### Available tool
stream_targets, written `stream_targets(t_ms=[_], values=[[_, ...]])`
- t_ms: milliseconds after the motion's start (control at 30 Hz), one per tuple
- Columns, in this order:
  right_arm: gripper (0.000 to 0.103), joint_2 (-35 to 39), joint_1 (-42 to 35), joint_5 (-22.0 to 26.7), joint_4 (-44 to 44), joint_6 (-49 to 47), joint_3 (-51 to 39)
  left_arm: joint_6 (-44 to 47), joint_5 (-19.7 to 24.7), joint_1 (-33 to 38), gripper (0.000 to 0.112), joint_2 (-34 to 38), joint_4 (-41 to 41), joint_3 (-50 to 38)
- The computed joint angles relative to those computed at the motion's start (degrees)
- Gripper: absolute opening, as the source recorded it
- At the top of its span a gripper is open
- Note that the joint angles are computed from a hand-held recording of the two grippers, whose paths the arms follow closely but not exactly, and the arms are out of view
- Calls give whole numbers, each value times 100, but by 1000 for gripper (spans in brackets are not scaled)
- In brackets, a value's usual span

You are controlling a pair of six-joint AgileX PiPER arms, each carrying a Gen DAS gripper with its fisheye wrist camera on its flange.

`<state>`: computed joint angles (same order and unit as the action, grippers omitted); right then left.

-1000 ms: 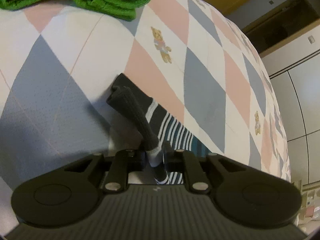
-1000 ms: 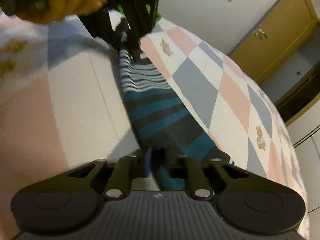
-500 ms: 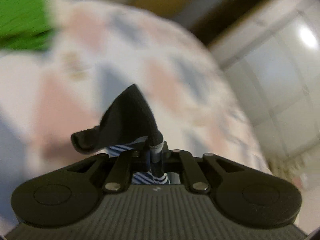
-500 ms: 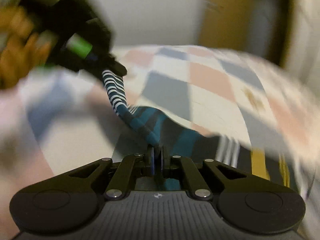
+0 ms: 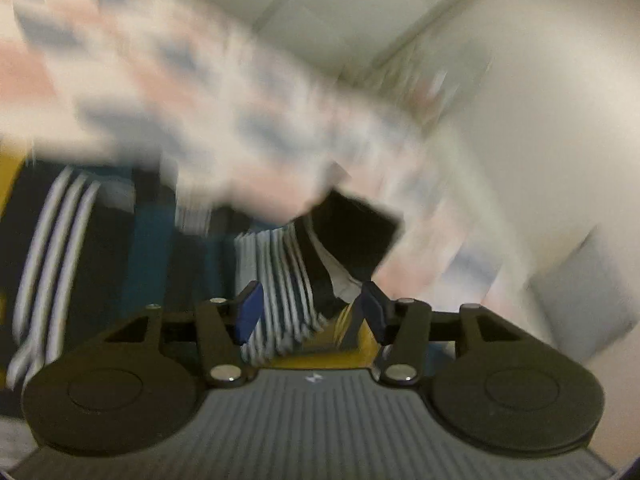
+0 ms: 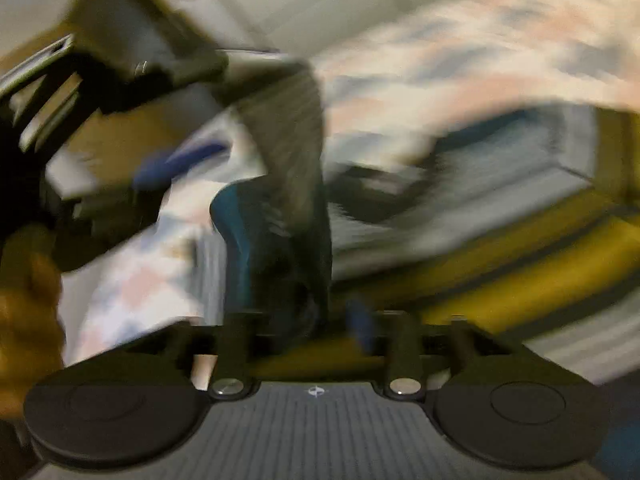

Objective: Fold clothes

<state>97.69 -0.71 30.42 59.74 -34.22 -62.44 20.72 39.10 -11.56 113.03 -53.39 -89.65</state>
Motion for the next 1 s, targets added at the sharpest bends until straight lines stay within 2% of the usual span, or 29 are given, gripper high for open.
stream_targets(t_ms=[67,100,200,267,367,467,533,600,733,800,867,900,933,1000], values=[[55,108,-723,440,-555,337,91,-572,-83,-275,48,-11,669,379],[55,172,-1027,645,-523,325,99,-605,-180,-289,48,-145,703,731],[55,525,-1881,1177,122,-246,17,-1034,-503,-236,48,-605,1116,1624],[55,933,-2261,1559,657,-700,-318,-1573,-741,-136,48,-883,1818,1991],[54,1541,-2253,1528,729,-585,-1028,-2217,-908,-5,47,-981,2649,2054],[49,1894,-2058,977,-69,237,-1735,-2588,-913,166,45,-938,3116,1915],[48,2060,-2012,697,-425,488,-2057,-2467,-821,271,45,-933,3034,1824],[48,2186,-2046,666,-712,520,-2301,-2522,-665,342,45,-868,3021,1753],[48,2684,-1969,987,-1512,1244,-3003,-2506,-582,574,45,-826,2709,1937],[47,2725,-1954,1074,-1459,1028,-3011,-2560,-684,722,45,-801,2494,2124],[25,2869,-1942,1303,-1169,637,-3188,-2269,-836,897,45,-748,1984,2233],[6,2854,-1921,1376,-1158,530,-3214,-2111,-902,984,45,-717,1716,2282],[5,2839,-1899,1448,-1148,423,-3242,-1943,-961,1070,45,-684,1440,2328],[4,2618,-1885,1286,-795,-128,-3020,-1709,-1047,1175,45,-580,1082,2299]])
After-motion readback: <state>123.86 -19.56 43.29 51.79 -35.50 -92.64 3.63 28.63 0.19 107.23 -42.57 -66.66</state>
